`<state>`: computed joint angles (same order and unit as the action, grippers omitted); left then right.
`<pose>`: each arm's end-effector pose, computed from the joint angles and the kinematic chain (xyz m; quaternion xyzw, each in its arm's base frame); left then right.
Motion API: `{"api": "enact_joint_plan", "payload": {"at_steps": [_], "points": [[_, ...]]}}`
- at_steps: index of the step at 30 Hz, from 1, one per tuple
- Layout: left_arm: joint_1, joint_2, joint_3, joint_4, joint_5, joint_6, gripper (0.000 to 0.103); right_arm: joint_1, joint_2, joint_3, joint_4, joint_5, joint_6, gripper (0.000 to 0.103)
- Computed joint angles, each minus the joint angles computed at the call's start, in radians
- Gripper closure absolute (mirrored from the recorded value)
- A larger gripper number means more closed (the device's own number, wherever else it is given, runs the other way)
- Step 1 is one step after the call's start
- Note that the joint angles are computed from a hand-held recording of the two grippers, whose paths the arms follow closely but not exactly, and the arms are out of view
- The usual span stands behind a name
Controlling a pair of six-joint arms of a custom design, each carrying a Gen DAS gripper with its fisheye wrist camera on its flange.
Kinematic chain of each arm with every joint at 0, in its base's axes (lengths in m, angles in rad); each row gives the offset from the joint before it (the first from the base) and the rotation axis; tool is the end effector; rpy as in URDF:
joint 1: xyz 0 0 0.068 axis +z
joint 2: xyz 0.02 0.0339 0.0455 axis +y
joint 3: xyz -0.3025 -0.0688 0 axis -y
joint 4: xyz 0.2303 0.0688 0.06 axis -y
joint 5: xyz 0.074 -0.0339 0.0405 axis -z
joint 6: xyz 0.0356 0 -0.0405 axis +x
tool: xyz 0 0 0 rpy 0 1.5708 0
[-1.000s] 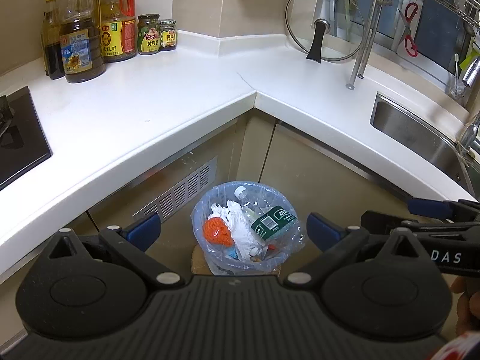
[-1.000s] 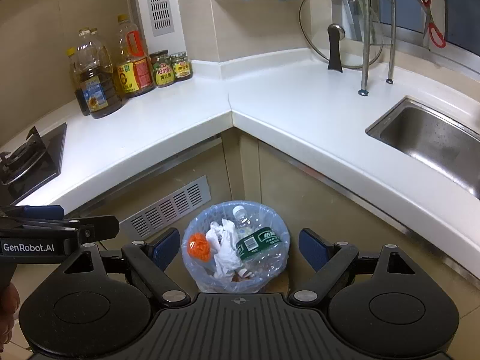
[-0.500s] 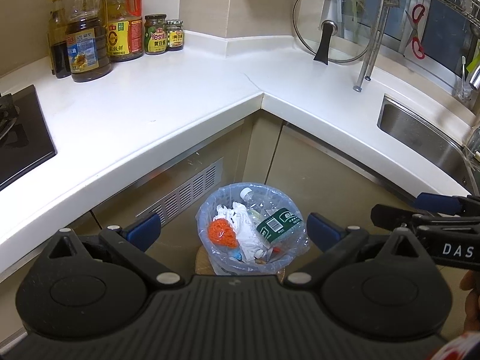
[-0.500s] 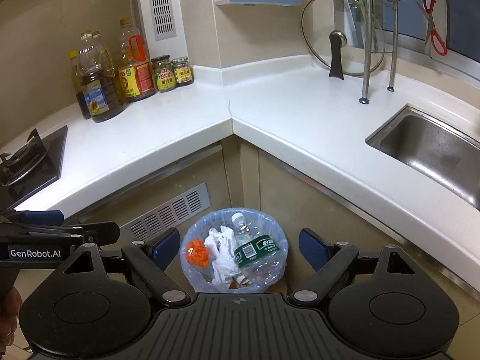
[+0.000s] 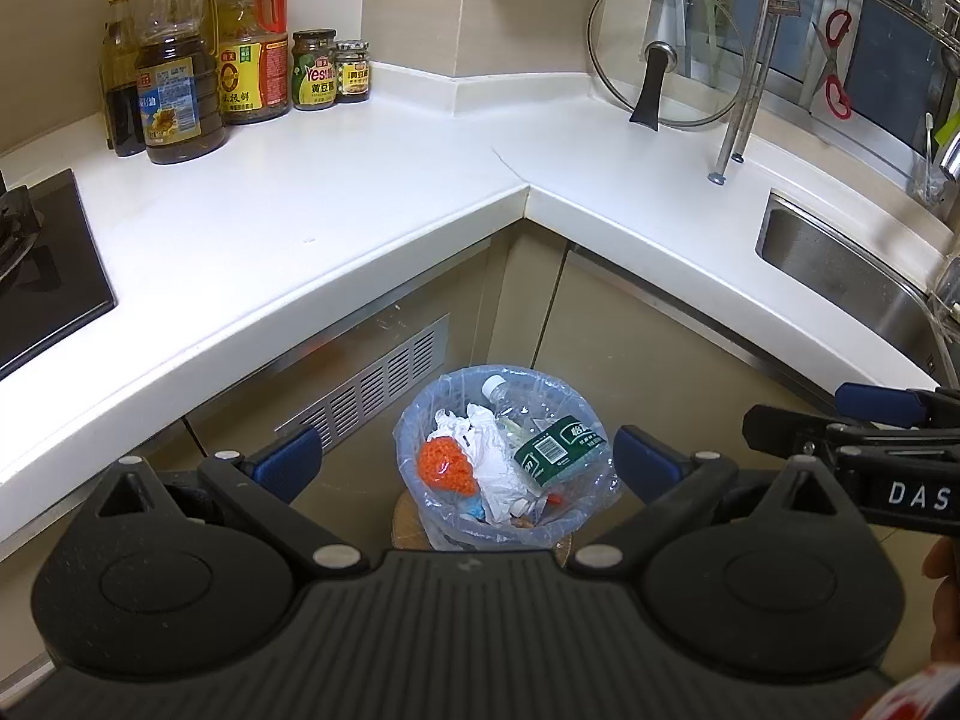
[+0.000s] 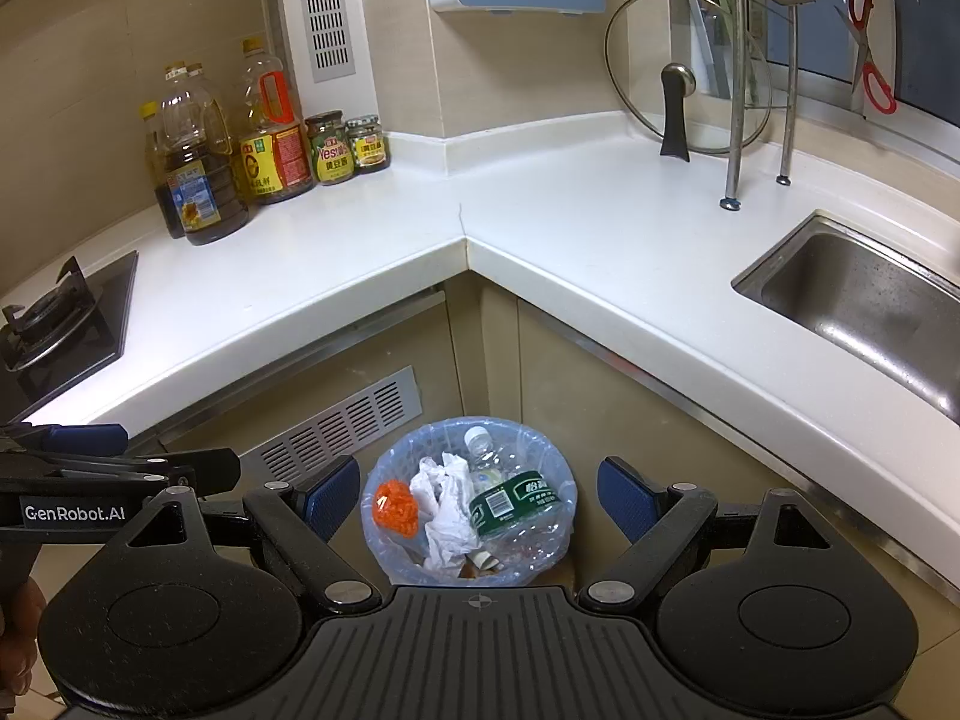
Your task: Collect trash
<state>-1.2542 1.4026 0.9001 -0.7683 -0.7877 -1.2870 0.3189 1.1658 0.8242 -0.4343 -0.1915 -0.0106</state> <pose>0.0954 -0.2101 0.2587 -0.0723 0.9120 -0.0196 0.4033 0.2027 0.0741 0.2946 -0.1870 0.8993 0.1463 0.3672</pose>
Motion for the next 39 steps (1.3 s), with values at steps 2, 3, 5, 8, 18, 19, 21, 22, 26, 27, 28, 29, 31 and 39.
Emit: {"api": "enact_joint_plan", "payload": {"at_steps": [2, 3, 5, 8, 18, 19, 21, 22, 26, 27, 28, 29, 31, 39], "points": [[0.001, -0.001, -0.001, 0.000, 0.000, 0.002, 0.000, 0.000, 0.000, 0.001, -0.001, 0.000, -0.001, 0.017], [0.001, -0.002, -0.002, 0.002, 0.000, 0.003, 0.000, 0.001, 0.001, 0.001, -0.001, 0.001, -0.001, 0.017], [0.001, -0.002, -0.001, 0.003, 0.000, 0.005, 0.000, 0.001, 0.001, 0.001, 0.000, 0.001, 0.000, 0.017], [0.001, 0.000, -0.002, 0.007, -0.001, 0.006, 0.000, 0.002, 0.001, 0.002, -0.002, 0.002, 0.002, 0.017], [0.000, -0.002, -0.002, 0.005, -0.003, 0.009, 0.000, 0.003, 0.001, 0.000, 0.000, 0.003, 0.002, 0.017], [0.000, -0.001, -0.001, 0.005, -0.004, 0.008, 0.000, 0.003, 0.001, 0.000, 0.000, 0.003, 0.002, 0.017], [0.000, -0.001, -0.001, 0.005, -0.003, 0.010, 0.000, 0.002, 0.001, 0.000, 0.000, 0.001, 0.001, 0.017], [0.000, -0.001, -0.001, 0.005, -0.004, 0.009, 0.000, 0.003, 0.001, 0.001, 0.000, 0.002, 0.000, 0.017], [0.000, -0.004, -0.002, 0.005, -0.004, 0.012, 0.000, 0.004, 0.001, 0.001, -0.001, 0.003, 0.003, 0.017], [0.001, -0.003, -0.002, 0.005, -0.004, 0.012, 0.000, 0.004, 0.001, 0.000, 0.000, 0.003, 0.002, 0.017], [0.001, -0.004, -0.002, 0.005, -0.003, 0.012, 0.000, 0.004, 0.001, 0.000, 0.000, 0.003, 0.002, 0.017], [0.001, -0.004, -0.001, 0.005, -0.002, 0.012, 0.000, 0.004, 0.001, 0.000, 0.000, 0.003, 0.002, 0.017], [0.001, -0.004, -0.002, 0.005, -0.003, 0.013, 0.000, 0.006, 0.001, 0.000, 0.001, 0.005, 0.004, 0.017], [0.001, -0.004, -0.002, 0.005, -0.003, 0.013, 0.000, 0.003, 0.002, -0.001, 0.002, 0.002, 0.002, 0.017]]}}
